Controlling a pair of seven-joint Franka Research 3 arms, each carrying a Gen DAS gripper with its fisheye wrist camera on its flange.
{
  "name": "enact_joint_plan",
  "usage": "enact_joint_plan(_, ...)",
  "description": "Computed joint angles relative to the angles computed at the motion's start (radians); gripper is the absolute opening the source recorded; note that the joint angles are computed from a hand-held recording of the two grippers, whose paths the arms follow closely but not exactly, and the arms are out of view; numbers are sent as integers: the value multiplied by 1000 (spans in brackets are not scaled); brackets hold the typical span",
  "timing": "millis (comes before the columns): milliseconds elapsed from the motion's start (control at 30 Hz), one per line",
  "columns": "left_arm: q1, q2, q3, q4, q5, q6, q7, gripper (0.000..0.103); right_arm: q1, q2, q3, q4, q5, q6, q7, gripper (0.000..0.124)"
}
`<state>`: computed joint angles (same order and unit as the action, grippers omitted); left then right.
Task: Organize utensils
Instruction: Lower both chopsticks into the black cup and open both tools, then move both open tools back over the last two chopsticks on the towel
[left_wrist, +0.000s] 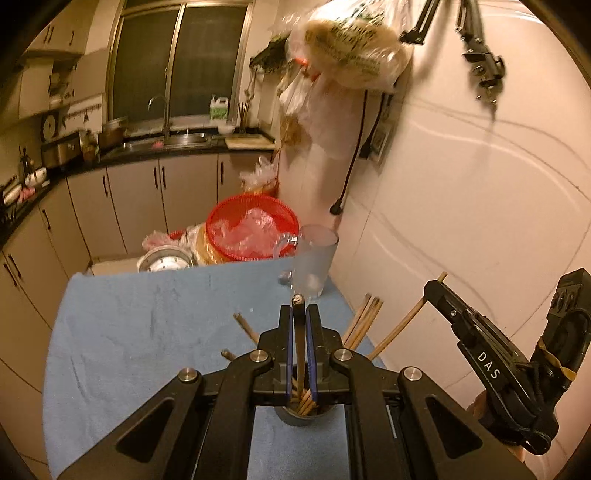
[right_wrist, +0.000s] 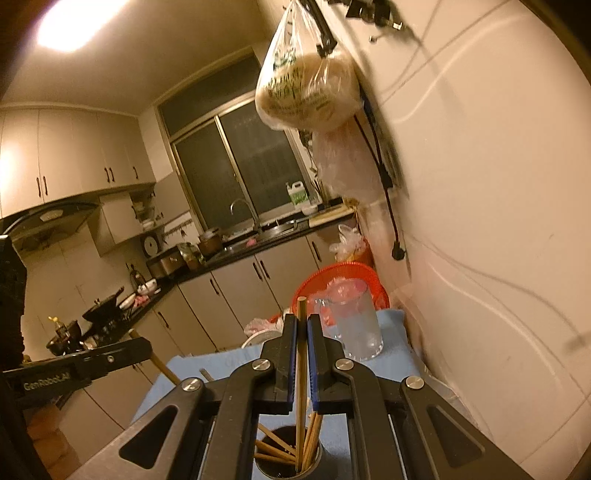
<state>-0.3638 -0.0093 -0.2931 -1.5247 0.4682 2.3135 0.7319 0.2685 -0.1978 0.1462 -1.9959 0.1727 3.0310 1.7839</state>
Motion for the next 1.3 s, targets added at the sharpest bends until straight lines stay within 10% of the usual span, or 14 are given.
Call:
enact_joint_plan(767, 30, -102, -4, -145, -36, 39, -6, 9, 58, -29, -43, -40, 193, -66, -90, 13)
enact_joint_plan(1000, 68, -240, -47, -279, 90, 43, -128, 38, 78, -140, -18, -151, 181, -12, -74, 21)
enact_joint_plan(1300, 117, -484, -111, -567, 202, -61, -306, 51, 72, -251, 106, -331, 102, 9, -34, 28)
